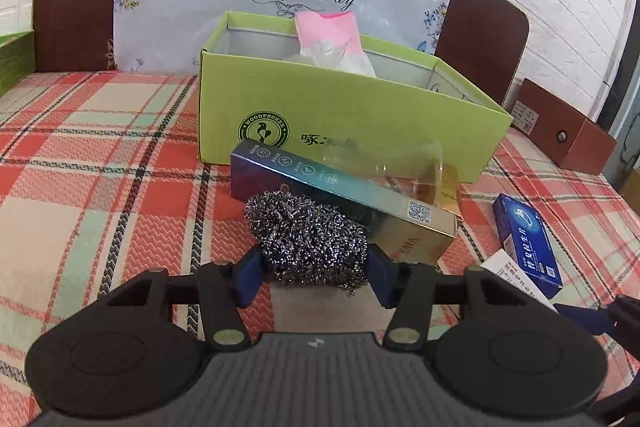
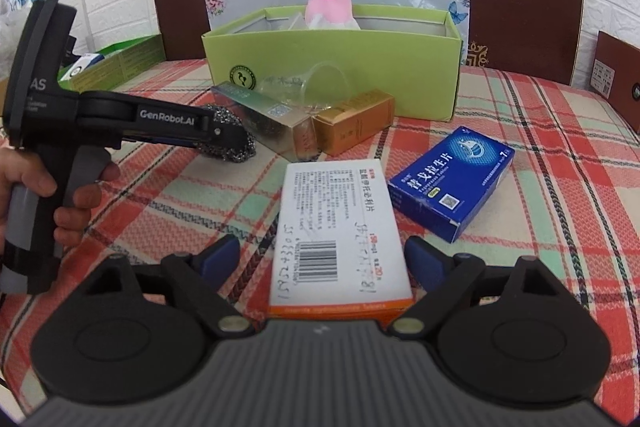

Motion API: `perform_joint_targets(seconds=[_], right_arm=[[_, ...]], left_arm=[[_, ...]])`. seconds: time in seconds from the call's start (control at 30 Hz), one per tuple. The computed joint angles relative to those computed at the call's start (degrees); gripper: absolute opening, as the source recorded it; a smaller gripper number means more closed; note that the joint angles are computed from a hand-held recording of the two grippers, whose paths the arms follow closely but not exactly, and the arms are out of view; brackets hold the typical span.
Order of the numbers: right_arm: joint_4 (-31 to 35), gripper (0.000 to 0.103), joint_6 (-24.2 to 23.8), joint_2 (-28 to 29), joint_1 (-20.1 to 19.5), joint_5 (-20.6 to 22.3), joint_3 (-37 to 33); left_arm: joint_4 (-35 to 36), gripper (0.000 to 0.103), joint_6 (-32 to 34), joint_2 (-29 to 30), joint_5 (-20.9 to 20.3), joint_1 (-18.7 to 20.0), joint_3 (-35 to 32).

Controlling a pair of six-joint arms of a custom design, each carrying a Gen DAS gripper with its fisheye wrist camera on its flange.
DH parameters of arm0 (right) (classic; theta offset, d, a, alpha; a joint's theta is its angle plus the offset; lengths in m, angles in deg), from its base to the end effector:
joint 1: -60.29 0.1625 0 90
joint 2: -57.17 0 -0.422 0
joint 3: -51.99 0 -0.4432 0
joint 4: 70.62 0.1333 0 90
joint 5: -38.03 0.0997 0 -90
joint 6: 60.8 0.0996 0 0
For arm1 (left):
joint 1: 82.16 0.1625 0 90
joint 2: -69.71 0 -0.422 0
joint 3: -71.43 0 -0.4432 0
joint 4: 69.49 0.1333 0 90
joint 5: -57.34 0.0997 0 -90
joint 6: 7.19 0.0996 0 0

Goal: Organize objects
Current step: 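Hold the steel scrubber with left gripper while right gripper grasps the white-orange medicine box, then carry the scrubber and medicine box into the green box and open both grippers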

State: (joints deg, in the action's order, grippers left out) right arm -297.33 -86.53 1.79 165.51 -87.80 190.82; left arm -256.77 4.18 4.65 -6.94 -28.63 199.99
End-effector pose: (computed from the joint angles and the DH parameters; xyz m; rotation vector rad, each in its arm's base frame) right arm 0.1812 -0.3804 0.1011 0.4441 -2.2289 1.0538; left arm -0.1603 -0.5138 0.1294 0.9187 2.5304 -0.9292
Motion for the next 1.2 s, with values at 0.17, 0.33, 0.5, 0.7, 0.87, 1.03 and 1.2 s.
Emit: perform_joint_targets(seconds=[0.17, 0.33, 0.5, 0.7, 0.87, 1.03, 1.2], right_arm=[[-0.9, 0.071, -0.6, 1.6, -0.7, -1.0, -1.4], [-0.5, 0.066, -0.5, 0.3, -0.5, -0.2, -0.1], [-0.2, 0.066, 1.5, -2.7, 0.2, 3.3, 2.1], [-1.7, 0.066, 0.2, -6.5, 2.2, 5.9, 1.8], [-2.7, 0.066, -0.7, -7.9, 1.4, 7.3, -1.5], [-5.0, 0.066, -4.7, -5.9, -0.3, 6.7, -7.9], [-6.0, 0.066, -10.1, -1.5, -2.8, 7.4, -16.0]], left_arm=[[-0.5, 0.047, 0.7, -1.0, 0.7, -0.7, 1.2], [0.7, 0.045, 1.1, -3.8, 1.3, -1.5, 3.4], [1.1, 0.045, -0.3, -7.4, 0.0, -2.6, 5.5], [0.4, 0.045, 0.9, -10.7, -1.0, -5.3, 5.5], [-0.2, 0.046, -0.6, -9.1, -3.2, -5.9, 1.1], [-2.0, 0.046, -1.2, -3.5, -4.0, -5.9, -4.5], [-4.3, 0.047, -1.0, 3.6, -1.0, -5.2, -10.6]])
